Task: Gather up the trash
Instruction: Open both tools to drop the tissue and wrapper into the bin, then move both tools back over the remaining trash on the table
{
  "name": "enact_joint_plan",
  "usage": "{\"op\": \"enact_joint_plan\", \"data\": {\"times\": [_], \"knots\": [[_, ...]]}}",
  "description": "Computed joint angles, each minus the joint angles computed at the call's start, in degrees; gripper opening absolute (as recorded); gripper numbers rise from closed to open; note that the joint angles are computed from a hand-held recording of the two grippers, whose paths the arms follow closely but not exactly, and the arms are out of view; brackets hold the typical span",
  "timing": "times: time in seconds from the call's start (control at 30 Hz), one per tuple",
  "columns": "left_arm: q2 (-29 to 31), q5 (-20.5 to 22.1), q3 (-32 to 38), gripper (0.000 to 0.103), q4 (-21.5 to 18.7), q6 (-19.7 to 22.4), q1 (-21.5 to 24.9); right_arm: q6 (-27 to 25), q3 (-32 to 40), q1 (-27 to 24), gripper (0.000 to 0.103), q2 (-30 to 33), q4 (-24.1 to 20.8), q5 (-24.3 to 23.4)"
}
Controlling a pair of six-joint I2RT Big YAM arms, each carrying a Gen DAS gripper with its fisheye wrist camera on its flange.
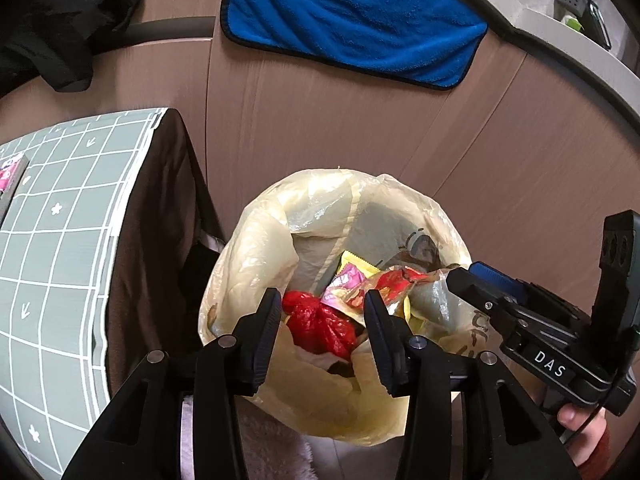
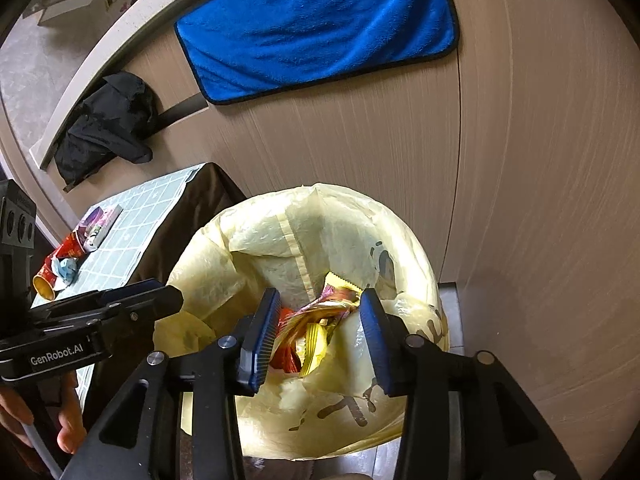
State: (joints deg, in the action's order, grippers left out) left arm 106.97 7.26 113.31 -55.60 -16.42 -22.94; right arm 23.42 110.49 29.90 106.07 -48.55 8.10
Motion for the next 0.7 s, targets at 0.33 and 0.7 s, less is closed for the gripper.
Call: {"op": "enact_joint_plan", "data": {"times": [0.33,0.7], "knots": [[-1.5,0.4,-2.5,0.044,0.1,0.6,0.9,0.6,1.4,0.7,0.040,1.1,-2.5,1.3],[-1.8,0.9,-3.1,0.044,0.3,0.4,1.7,1.4,2.4,0.8,0.040,1.7,-4.7,2.6]]}}
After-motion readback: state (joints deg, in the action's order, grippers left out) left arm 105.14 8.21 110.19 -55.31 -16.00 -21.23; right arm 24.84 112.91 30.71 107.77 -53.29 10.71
